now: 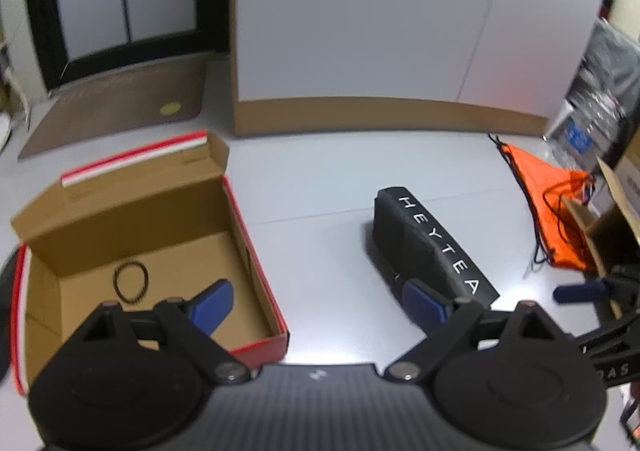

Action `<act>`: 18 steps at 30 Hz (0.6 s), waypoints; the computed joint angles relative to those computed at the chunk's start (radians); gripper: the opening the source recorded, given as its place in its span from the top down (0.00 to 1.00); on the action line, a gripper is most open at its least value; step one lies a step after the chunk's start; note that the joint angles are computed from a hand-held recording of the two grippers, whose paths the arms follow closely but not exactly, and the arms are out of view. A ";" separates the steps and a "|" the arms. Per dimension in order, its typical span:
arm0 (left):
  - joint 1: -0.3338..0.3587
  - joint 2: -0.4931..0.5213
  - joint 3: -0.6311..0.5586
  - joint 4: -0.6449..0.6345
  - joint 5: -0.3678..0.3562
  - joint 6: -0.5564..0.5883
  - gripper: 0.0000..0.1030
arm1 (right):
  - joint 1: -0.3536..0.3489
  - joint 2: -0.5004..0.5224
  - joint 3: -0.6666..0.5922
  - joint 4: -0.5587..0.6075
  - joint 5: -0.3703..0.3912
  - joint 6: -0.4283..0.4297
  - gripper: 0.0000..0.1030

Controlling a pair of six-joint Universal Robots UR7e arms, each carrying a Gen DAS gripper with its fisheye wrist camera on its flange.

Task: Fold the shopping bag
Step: 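Move the right tool toward the rolled black HEYTEA bag and grasp its end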

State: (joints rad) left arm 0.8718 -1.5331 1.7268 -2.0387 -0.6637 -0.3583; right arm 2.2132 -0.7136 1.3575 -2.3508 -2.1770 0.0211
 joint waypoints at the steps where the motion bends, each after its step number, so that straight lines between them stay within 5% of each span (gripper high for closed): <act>1: 0.002 -0.004 0.008 -0.005 -0.003 -0.015 0.09 | -0.003 -0.004 0.028 -0.056 0.000 -0.027 0.12; 8: 0.010 -0.025 0.052 -0.049 -0.007 -0.032 0.05 | -0.028 0.009 0.165 -0.338 -0.060 -0.097 0.12; 18: 0.023 -0.037 0.106 -0.092 0.039 -0.009 0.05 | -0.058 0.027 0.197 -0.392 -0.093 -0.322 0.12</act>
